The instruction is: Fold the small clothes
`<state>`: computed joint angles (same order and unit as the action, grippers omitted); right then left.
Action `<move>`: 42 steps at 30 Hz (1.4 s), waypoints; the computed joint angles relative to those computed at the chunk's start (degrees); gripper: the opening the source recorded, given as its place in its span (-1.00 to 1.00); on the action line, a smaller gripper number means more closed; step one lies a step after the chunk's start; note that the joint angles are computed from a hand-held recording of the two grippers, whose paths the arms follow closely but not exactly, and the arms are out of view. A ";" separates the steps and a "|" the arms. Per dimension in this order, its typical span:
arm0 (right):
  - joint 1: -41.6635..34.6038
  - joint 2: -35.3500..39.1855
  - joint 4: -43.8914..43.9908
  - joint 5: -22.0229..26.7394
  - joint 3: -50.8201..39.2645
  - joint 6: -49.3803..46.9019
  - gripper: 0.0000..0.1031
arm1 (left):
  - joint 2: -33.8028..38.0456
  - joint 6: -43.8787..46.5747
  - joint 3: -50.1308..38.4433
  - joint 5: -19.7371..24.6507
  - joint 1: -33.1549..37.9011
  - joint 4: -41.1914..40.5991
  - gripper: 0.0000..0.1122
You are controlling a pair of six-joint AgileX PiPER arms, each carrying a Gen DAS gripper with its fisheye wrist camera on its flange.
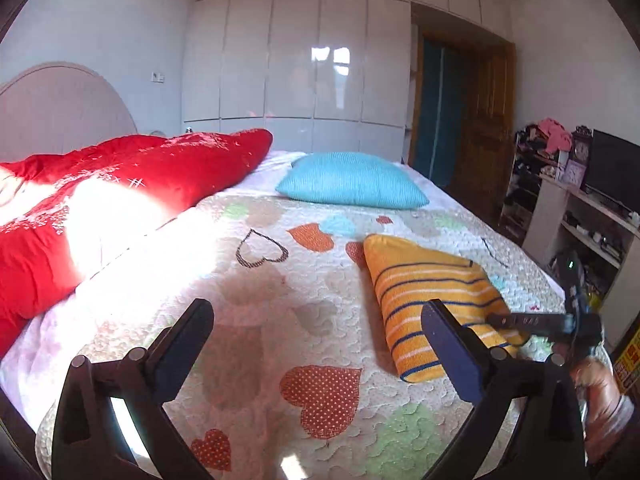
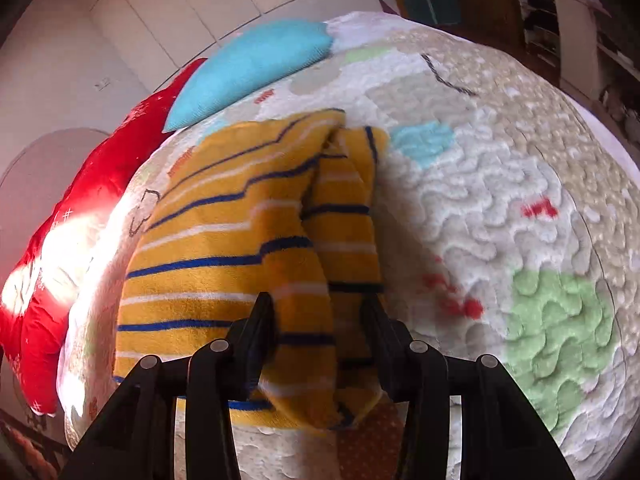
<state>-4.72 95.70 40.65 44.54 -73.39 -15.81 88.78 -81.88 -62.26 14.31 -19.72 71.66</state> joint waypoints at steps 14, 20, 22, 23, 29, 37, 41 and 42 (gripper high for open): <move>-5.53 -38.29 -3.19 4.36 22.36 4.09 0.34 | -20.59 6.38 6.23 9.66 -1.93 -12.14 0.84; -5.81 -43.94 -5.76 6.05 21.34 8.72 0.43 | -22.62 -5.06 7.01 22.51 -10.60 3.71 0.84; -3.76 -44.26 -9.24 5.30 20.38 12.08 0.44 | -24.38 -9.93 8.88 26.56 -14.61 10.86 0.84; -2.12 -44.53 -11.61 4.83 19.98 14.49 0.44 | -25.18 -13.12 10.21 28.68 -16.74 14.74 0.84; 4.81 -47.48 -20.97 3.70 19.88 23.60 0.50 | -27.16 -8.66 10.86 27.58 -20.77 13.92 0.84; 14.64 -47.88 -35.20 2.91 18.45 37.00 0.54 | -23.31 0.64 10.27 18.26 -18.47 0.73 0.84; 20.06 -47.47 -42.08 3.12 17.44 43.23 0.58 | -22.16 0.43 10.79 18.45 -19.45 1.01 0.84; 22.16 -47.37 -44.78 3.24 17.40 45.65 0.59 | -22.12 0.87 10.80 17.78 -19.06 0.49 0.84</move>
